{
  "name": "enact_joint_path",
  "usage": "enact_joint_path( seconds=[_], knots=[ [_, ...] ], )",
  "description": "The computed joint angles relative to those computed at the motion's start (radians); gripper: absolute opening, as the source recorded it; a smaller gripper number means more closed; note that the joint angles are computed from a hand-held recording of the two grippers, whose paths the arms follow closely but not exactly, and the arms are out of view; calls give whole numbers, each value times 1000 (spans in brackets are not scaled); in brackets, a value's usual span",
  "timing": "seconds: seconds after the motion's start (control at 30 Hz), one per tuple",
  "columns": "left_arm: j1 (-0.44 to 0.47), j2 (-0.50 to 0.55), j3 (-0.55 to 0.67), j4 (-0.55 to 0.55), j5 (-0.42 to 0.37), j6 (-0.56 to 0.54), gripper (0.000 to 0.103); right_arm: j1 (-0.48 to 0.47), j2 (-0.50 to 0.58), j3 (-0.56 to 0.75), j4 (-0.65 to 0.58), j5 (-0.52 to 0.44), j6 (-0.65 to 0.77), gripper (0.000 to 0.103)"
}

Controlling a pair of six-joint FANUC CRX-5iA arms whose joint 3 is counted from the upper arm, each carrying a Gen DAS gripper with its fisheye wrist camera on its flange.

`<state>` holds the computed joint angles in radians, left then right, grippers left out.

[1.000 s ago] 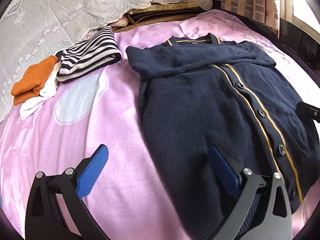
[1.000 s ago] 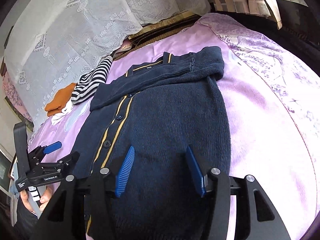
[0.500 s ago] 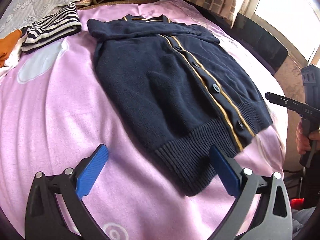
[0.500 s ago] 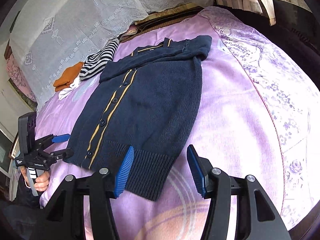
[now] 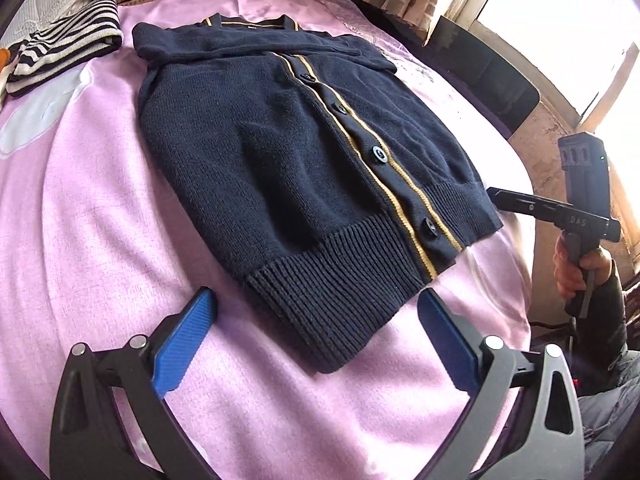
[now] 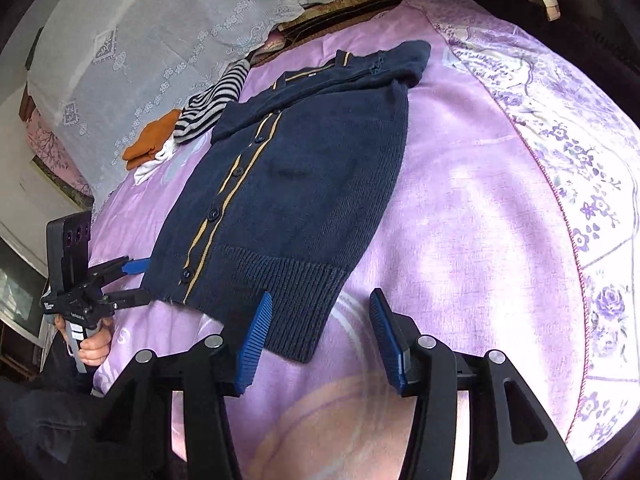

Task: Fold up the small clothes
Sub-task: 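Grasp the ribbed cardigan hem with both grippers, then fold the hem up toward the collar with both grippers and release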

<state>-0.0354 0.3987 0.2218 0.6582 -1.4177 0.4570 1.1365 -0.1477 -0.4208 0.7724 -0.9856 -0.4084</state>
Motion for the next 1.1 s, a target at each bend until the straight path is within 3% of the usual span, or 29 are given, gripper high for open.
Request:
enact_joint_path(
  seconds=[0.1, 0.23, 0.37, 0.47, 0.53, 0.63, 0.73, 0.8, 1.1],
  knots=[
    [-13, 29, 35, 4, -23, 35, 97, -9, -1, -32, 40, 49, -48, 53],
    [-31, 42, 54, 5, -36, 49, 95, -26, 3, -65, 116, 88, -137, 48],
    [-18, 41, 49, 21, -98, 30, 75, -39, -19, -96, 144, 157, -166, 46],
    [-21, 38, 44, 15, -70, 45, 60, -48, -16, -102, 159, 170, -188, 41],
    [-20, 75, 83, 33, -102, 76, 58, -57, -18, -115, 179, 181, -229, 26],
    [-8, 122, 132, 56, -164, 125, 55, -61, -31, -136, 197, 199, -262, 16],
    [-3, 107, 119, 38, -123, 141, 29, -61, -32, -139, 208, 202, -268, 9],
    [-3, 105, 119, 40, -116, 142, 20, -65, -39, -152, 244, 212, -304, 7],
    [-15, 111, 183, 84, -110, 124, 14, -168, -110, -223, 521, 330, -497, 7]
  ],
)
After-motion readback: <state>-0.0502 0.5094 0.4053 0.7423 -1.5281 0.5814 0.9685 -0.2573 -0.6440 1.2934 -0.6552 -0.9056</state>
